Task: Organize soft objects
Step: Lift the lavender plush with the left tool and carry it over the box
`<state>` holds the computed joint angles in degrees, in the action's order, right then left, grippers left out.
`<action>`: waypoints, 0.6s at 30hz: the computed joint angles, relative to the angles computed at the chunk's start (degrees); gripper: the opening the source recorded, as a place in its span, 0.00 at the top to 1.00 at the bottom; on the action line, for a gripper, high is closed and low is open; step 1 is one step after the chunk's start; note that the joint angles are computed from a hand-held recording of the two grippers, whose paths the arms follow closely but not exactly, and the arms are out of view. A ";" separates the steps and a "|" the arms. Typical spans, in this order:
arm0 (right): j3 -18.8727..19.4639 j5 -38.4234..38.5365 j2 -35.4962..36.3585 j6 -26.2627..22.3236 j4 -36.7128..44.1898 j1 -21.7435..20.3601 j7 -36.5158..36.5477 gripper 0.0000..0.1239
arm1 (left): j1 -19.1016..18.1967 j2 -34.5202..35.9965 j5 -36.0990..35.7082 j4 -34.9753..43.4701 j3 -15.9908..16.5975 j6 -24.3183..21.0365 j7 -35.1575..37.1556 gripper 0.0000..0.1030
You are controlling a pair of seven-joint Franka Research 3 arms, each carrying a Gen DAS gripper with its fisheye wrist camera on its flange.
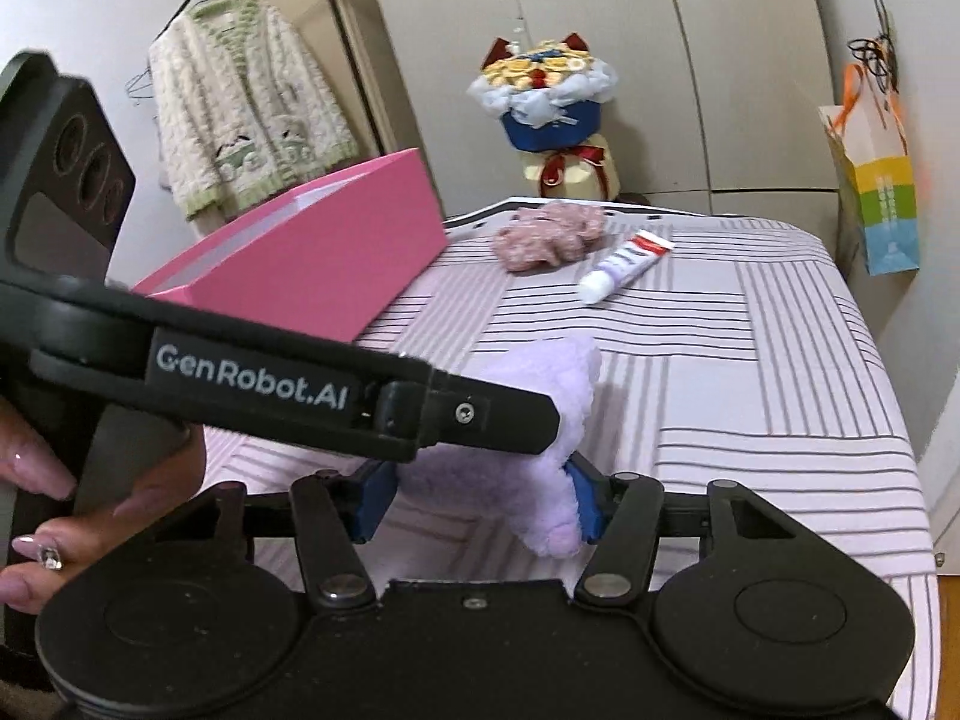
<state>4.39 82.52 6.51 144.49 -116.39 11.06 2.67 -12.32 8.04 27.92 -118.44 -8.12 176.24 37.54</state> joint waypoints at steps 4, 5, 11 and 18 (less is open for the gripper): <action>0.27 1.50 -3.59 0.44 -3.15 0.93 -1.77 0.50 | -1.54 -4.66 10.14 -4.27 2.95 1.98 -9.40 0.44; 0.26 2.27 -4.51 0.69 -3.89 1.32 -2.59 0.50 | -1.50 -5.96 15.99 -4.93 3.52 2.18 -14.65 0.44; -0.51 4.07 -9.31 -0.11 -6.94 3.55 -4.09 0.51 | 3.44 -13.27 35.26 -8.42 -0.21 0.75 -32.99 0.44; -0.52 3.27 -14.12 1.95 -9.27 6.79 -3.80 0.52 | 8.13 -21.36 32.35 -14.95 -4.50 0.42 -33.33 0.43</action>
<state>3.87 85.80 -7.62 146.44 -125.66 17.85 -1.13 -4.18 -13.32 60.27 -133.39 -12.62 176.66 4.21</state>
